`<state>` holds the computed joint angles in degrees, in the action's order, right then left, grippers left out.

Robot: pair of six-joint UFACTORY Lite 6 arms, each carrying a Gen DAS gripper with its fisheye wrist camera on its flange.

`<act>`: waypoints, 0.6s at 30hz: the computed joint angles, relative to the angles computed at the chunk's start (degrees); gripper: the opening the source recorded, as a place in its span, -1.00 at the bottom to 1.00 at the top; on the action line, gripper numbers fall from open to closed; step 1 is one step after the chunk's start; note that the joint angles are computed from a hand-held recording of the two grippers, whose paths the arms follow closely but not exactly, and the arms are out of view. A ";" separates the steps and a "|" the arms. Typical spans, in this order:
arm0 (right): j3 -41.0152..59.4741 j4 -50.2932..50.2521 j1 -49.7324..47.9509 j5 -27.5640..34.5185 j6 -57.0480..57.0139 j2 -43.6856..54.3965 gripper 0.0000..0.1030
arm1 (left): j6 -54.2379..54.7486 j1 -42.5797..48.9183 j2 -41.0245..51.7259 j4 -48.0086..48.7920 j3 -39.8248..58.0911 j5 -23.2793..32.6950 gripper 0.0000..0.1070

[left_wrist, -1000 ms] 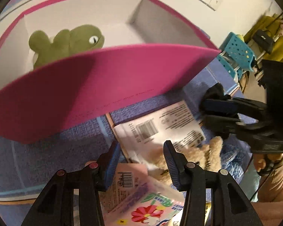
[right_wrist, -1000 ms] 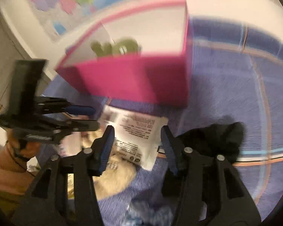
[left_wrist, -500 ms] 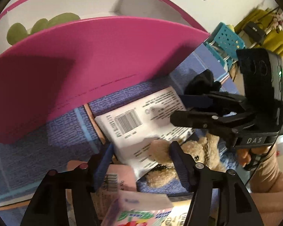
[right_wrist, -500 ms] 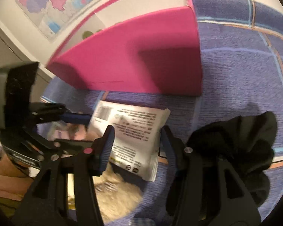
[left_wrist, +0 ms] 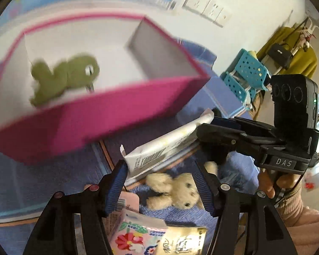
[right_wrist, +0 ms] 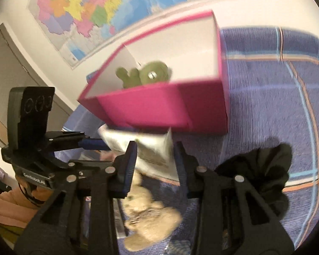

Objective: Organize soft objects
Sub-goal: 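Lower the white packet into the pink box and open the right gripper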

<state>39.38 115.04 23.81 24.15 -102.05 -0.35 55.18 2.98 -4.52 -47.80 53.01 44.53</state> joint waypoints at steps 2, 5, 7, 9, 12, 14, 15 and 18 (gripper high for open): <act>0.47 1.31 2.14 -2.94 -0.51 -2.78 -0.25 | -1.89 -0.01 -2.15 0.94 0.81 0.80 0.18; 1.32 -0.26 3.00 -5.07 0.62 -6.16 -0.25 | -3.25 0.36 -3.87 1.43 3.25 2.09 0.18; 2.62 -3.70 2.30 -5.06 3.53 -7.38 -0.25 | -3.69 0.15 -3.93 1.71 5.91 2.63 0.18; 4.78 -7.21 1.53 -5.54 6.50 -7.69 -0.25 | -4.87 -0.48 -3.46 2.27 8.61 2.53 0.18; 10.12 -13.01 -0.37 -4.04 12.30 -5.02 -0.25 | -7.67 -2.04 -0.36 4.29 14.30 1.67 0.18; 13.67 -16.89 -1.85 -3.06 16.49 -2.95 -0.25 | -9.43 -2.64 4.31 5.45 20.03 1.83 0.18; 15.30 -17.91 -2.48 -2.86 17.68 -1.74 -0.25 | -10.48 -3.17 7.04 6.31 23.15 2.14 0.18; 20.46 -21.79 -4.61 -1.27 22.36 2.65 -0.25 | -14.17 -4.35 11.68 8.69 27.78 1.23 0.18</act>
